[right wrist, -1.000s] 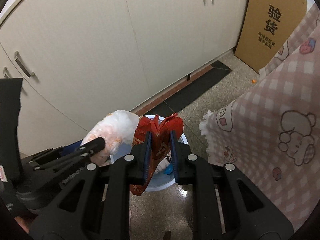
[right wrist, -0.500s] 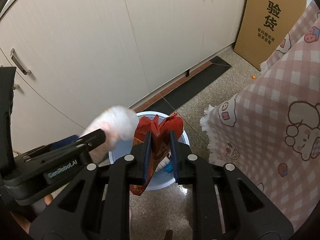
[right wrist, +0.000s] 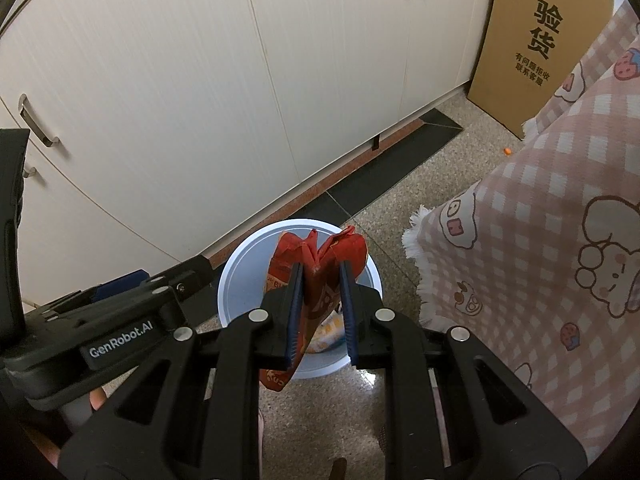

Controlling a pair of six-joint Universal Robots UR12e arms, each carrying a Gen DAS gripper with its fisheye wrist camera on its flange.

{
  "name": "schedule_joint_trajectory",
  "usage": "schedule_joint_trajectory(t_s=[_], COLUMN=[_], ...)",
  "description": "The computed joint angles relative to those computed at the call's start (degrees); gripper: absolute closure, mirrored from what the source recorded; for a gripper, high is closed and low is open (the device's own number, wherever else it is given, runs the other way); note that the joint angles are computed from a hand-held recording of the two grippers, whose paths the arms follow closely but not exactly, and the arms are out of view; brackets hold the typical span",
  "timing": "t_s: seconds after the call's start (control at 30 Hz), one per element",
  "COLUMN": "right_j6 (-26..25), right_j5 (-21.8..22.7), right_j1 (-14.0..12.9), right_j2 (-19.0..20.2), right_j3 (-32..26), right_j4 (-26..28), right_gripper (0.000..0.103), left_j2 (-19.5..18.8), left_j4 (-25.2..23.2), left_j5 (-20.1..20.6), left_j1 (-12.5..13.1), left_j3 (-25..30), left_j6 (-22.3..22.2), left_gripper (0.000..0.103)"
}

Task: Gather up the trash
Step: 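Open the left gripper to drop the white bag while the right releases the red bag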

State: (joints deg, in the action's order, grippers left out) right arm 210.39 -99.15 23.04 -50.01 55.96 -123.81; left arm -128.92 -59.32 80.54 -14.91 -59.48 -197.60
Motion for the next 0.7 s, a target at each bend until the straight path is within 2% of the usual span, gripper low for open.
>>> schedule_joint_trajectory(t_s=[0.6,0.7], right_j6=[0.2,1.0], right_j5=[-0.3,-0.1], right_j1=[0.1,0.0], right_j2=[0.7,0.7], right_j3=[-0.8,-0.7], right_j4=[-0.5,-1.6], right_gripper=[0.084,0.081], left_j2=[-0.5,-0.4], left_j4=[-2.5,-2.3], left_j5=[-0.5,0.0], left_j1=[0.5,0.5], left_j3=[0.8,0.6], left_j6=[-2.3,-3.1], left_gripper=[0.031,0.031])
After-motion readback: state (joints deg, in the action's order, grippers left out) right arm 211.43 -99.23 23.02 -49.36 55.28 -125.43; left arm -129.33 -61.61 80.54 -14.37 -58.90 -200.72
